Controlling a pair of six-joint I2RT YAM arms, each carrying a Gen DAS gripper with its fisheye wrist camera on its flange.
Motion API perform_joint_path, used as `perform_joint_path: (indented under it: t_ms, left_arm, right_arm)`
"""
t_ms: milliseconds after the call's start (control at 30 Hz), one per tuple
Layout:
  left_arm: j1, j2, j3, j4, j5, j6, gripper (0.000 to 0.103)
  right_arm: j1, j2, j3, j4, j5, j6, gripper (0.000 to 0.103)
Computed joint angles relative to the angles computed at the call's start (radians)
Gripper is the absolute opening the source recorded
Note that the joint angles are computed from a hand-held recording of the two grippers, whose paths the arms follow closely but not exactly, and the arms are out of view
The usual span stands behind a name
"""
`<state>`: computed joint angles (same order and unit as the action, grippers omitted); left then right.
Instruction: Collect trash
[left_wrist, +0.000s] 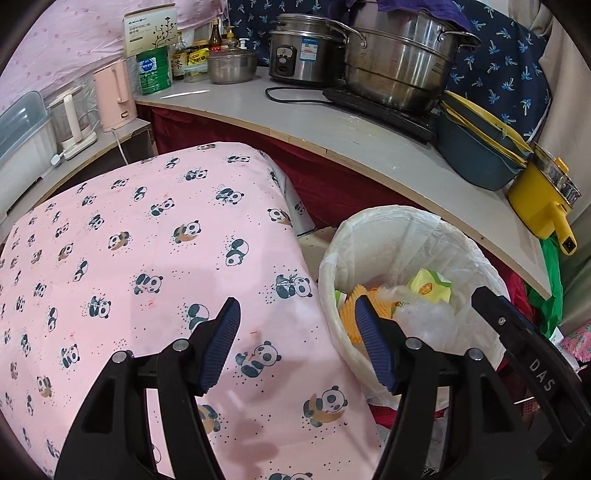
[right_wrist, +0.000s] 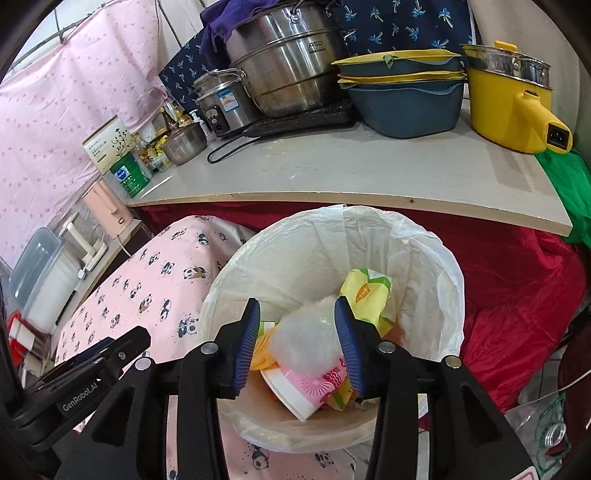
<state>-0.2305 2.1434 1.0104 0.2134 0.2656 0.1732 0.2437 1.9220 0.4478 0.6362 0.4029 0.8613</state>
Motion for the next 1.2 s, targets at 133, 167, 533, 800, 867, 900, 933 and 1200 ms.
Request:
perform_joint_path:
  t_ms: [133, 167, 533, 800, 867, 900, 933, 1200]
  left_arm:
    - [0.004, -0.027, -0.040, 0.027, -0.002, 0.004, 0.066]
    - [0.005, -0.034, -0.053, 0.037, -0.004, 0.004, 0.066]
    - [0.017, -0.149, -0.221, 0.147, -0.032, 0.055, 0.078]
    - [0.048, -0.203, -0.317, 0.204, -0.045, 0.088, 0.088]
    - [0.053, -0.212, -0.340, 0.221, -0.052, 0.098, 0.088]
    - [0.057, -0.216, -0.350, 0.226, -0.049, 0.102, 0.088]
    - [0.061, -0.219, -0.358, 0.230, -0.045, 0.108, 0.088]
    - [0.059, -0.233, -0.421, 0.272, -0.063, 0.138, 0.089]
  right_arm:
    - [0.015, -0.036, -0.001, -0.039, 0.016, -0.010, 0.045]
    - [0.018, -0.045, 0.001, -0.053, 0.017, -0.012, 0.045]
    - [0.124, -0.212, -0.032, -0.248, 0.094, -0.006, 0.065]
    - [0.205, -0.284, -0.053, -0.407, 0.153, 0.087, 0.077]
    - [0.227, -0.291, -0.054, -0.444, 0.176, 0.103, 0.081]
    - [0.235, -0.291, -0.056, -0.453, 0.183, 0.103, 0.083]
    - [0.244, -0.290, -0.058, -0.461, 0.184, 0.103, 0.084]
    - [0.297, -0.273, -0.072, -0.483, 0.192, 0.138, 0.085]
